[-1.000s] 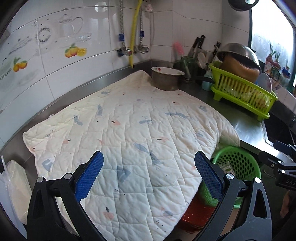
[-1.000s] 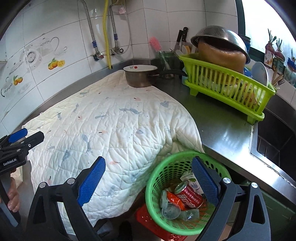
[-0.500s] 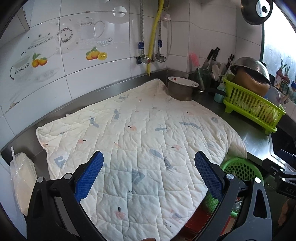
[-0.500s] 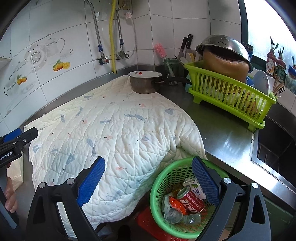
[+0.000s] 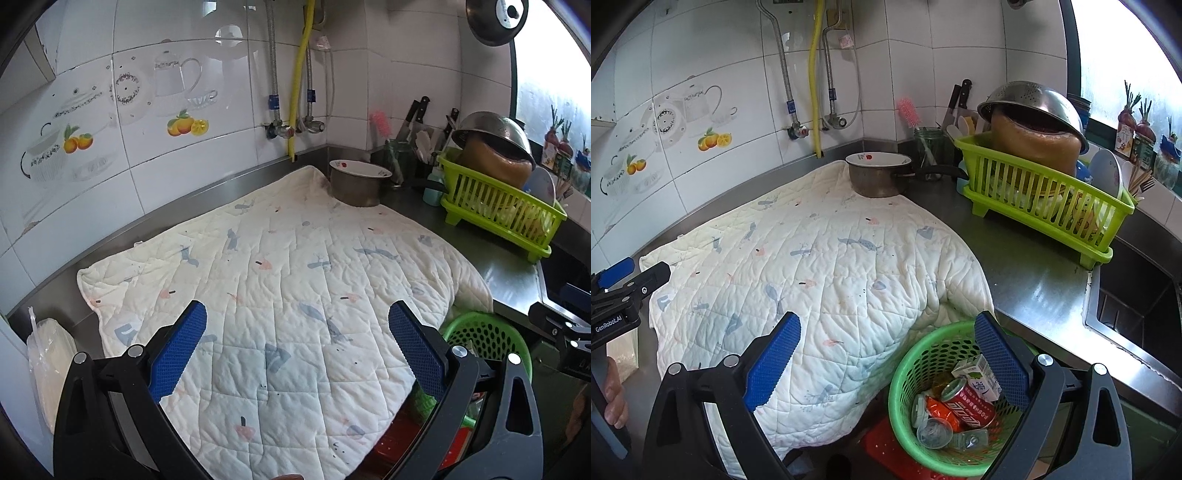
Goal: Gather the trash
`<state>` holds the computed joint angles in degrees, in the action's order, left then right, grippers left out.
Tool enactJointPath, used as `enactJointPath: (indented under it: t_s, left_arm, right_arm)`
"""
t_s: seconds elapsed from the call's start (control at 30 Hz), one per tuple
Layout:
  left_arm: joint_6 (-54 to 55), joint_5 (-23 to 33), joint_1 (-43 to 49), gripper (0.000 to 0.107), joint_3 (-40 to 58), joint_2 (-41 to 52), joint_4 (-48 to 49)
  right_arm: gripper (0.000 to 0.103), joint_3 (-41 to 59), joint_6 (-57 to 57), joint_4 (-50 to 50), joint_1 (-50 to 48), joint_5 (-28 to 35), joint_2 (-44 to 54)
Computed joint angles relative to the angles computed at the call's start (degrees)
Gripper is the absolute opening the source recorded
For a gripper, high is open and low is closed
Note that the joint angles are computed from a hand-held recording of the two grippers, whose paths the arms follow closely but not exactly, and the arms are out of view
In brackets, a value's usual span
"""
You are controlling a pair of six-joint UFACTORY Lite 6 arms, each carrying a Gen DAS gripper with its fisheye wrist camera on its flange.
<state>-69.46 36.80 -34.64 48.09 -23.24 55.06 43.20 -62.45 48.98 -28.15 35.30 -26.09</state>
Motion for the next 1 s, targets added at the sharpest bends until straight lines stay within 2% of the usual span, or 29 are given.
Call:
enactJointPath:
  t_s: [1.0]
  left_arm:
    - [-3.58,3.19,-3.44,0.098,1.51,1.79,3.92]
  right_arm:
    - [0.092,0.39,-1.97,1.26,-0.38,-0.1,0.43]
